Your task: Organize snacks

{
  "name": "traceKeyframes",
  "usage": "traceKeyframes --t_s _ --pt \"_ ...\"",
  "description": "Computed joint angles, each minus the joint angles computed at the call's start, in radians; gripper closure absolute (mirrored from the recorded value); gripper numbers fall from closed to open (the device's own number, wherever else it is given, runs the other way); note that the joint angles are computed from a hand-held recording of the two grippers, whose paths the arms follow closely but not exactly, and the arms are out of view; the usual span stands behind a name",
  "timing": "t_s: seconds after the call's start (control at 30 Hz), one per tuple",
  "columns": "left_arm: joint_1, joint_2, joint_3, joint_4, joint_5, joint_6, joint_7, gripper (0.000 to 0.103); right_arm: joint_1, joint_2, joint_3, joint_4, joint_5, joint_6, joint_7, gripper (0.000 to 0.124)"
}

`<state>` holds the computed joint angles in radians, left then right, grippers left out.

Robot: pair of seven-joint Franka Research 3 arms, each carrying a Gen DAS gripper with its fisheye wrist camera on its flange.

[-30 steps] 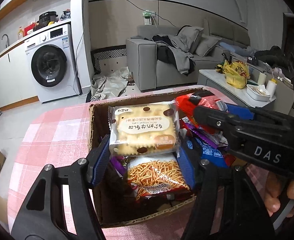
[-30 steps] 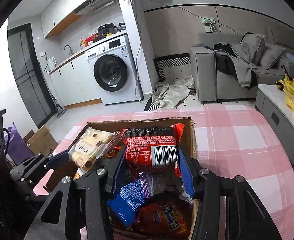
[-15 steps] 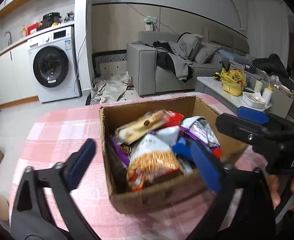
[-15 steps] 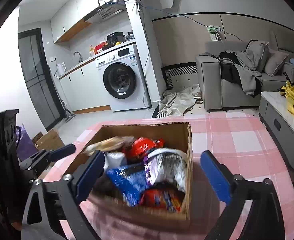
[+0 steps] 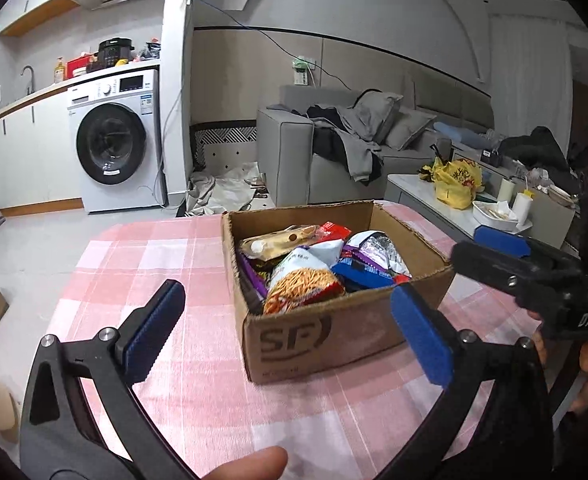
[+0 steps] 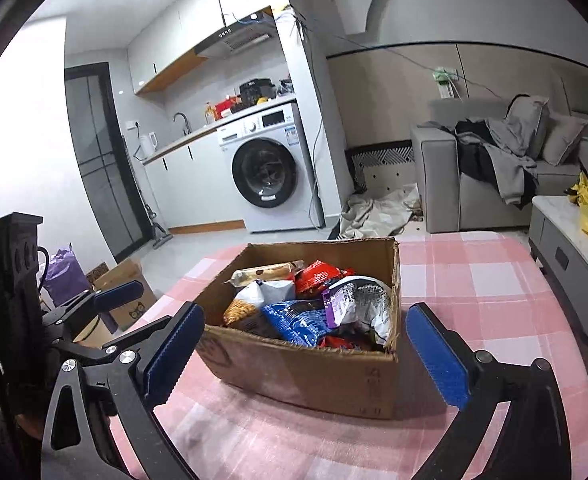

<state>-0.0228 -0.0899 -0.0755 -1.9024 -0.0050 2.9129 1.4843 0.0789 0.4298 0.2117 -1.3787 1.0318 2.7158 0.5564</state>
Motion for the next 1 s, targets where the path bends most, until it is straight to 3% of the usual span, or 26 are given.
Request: traceKeyframes --t_s 0.4,0.67,0.77,1.0 --pt "0.014 -0.164 0.012 -0.262 0.091 0.138 -0.148 0.000 -0.022 -0.110 -0.002 -0.194 0.299 0.026 -0.334 0.021" --pt "0.092 -0.164 -0.032 -0.317 0.240 0.223 -0.304 0.000 0.016 -0.112 -0.022 -0.221 0.479 0.080 -0.568 0.021" --pt "0.099 -0.160 -0.031 -0.326 0.270 0.249 -0.334 0.000 0.026 -0.106 -0.034 -0.214 0.505 0.079 -0.600 0.021" --pt "0.173 -0.149 -0.090 -0.319 0.373 0.266 -0.422 0.000 0.027 -0.104 -0.047 -0.209 0.537 0.058 -0.609 0.021"
